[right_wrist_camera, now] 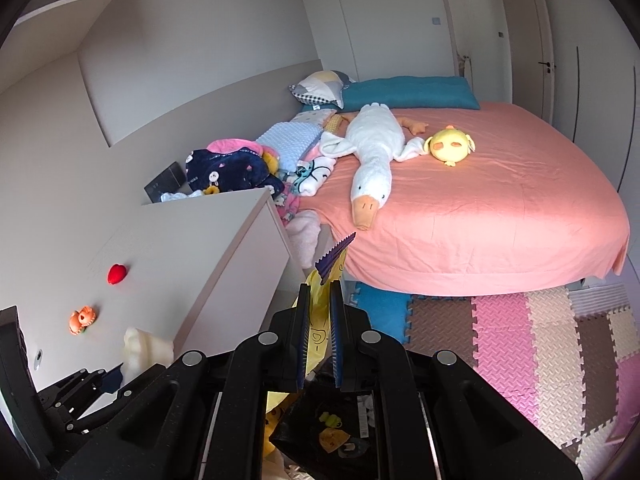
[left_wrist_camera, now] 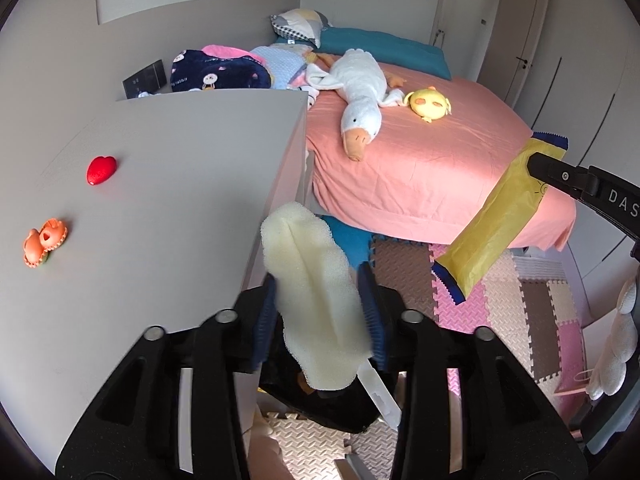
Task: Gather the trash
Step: 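Carry the white sponge and yellow packet over the black bag, then open both tools to drop the sponge and packet into the bag, then move both open tools back over the desk toward the red heart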
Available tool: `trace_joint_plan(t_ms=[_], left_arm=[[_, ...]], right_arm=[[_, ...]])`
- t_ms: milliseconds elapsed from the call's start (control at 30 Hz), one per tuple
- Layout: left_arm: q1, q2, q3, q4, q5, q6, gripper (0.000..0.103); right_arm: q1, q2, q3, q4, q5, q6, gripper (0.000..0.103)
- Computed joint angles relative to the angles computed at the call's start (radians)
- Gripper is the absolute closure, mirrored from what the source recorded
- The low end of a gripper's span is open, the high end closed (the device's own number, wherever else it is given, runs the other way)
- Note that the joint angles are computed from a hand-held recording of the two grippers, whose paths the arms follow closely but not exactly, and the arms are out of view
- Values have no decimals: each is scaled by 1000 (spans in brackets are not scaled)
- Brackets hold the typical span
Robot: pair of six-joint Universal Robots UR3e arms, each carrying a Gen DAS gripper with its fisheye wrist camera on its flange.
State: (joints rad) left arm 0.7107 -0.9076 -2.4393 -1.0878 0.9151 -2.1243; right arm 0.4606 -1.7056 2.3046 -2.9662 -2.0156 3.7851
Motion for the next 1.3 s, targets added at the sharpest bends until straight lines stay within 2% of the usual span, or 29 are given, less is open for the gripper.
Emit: trace_joint_plan(t_ms=[33, 67, 100, 133, 467, 733, 1300], left_arm=[[-2, 7, -10, 22, 4, -11, 14], [9, 36, -33, 49, -3, -16, 9], [23, 69, -56, 72, -13, -16, 9], [31, 88, -68, 89, -14, -20, 8], [43, 22, -42, 134, 0, -50, 7], [62, 14, -39, 124, -2, -41, 7], [165, -117, 17, 184, -10, -5, 7]], right_arm=[[8, 11, -16, 28, -29, 12, 70], [18, 21, -26, 45, -63, 27, 38], [39, 38, -37, 50, -117, 49, 26], [49, 48, -34, 33, -142, 49, 23], [8, 39, -5, -5, -98, 20, 23], [21, 65, -29, 1, -88, 22, 23], [103, 303, -266, -11, -68, -12, 23]])
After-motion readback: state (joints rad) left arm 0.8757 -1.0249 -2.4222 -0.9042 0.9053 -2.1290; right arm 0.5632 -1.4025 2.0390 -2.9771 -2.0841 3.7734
